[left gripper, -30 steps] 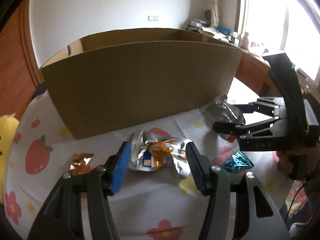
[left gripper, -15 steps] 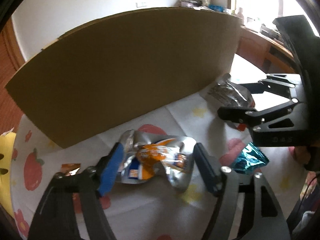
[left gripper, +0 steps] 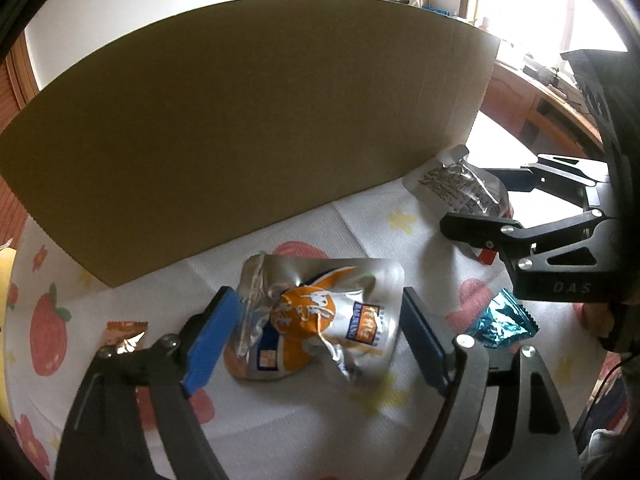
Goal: Organize snacks
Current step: 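Grasp the silver-orange wrapper with the left tool while the right tool approaches the silver pouch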
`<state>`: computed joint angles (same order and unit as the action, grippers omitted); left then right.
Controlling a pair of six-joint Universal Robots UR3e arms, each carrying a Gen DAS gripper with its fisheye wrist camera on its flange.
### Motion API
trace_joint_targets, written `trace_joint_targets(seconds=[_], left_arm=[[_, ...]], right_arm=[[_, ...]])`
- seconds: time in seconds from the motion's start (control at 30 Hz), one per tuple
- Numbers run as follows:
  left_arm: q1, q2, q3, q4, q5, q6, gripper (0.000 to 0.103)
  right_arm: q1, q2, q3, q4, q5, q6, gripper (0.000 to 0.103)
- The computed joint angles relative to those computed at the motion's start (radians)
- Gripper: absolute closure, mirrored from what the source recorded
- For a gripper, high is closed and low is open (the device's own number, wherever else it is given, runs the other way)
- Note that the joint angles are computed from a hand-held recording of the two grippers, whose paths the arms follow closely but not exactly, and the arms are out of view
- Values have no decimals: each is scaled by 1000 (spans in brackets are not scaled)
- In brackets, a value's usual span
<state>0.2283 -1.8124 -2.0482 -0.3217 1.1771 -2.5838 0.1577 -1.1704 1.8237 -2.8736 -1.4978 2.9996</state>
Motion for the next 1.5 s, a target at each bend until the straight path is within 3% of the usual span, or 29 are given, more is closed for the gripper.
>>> trace_joint_targets(seconds=[0.33, 0.67, 0.7, 1.03, 1.13, 1.2, 1.27, 1.5], left_arm=[[7, 5, 1, -11, -11, 0, 20], [120, 82, -67, -98, -151, 87, 23], [130, 94, -78, -102, -160, 100, 44], [143, 208, -156, -81, -175, 131, 57], [184, 290, -202, -107, -217, 173, 72], [212, 347, -217, -155, -248, 203, 89], [228, 387, -224, -171, -250, 214, 93], [304, 445, -198, -243, -258, 254, 98]], right_arm=[[0, 2, 2, -5, -1, -1, 36], [-1, 1, 5, -8, 0, -1, 36], [-1, 1, 4, -8, 0, -1, 36], [-2, 2, 6, -10, 0, -3, 36], [-3, 2, 6, -9, 0, -3, 36], [0, 2, 4, -8, -2, -1, 36], [-1, 3, 4, -9, -2, -2, 36], [-2, 2, 6, -10, -3, -3, 36]])
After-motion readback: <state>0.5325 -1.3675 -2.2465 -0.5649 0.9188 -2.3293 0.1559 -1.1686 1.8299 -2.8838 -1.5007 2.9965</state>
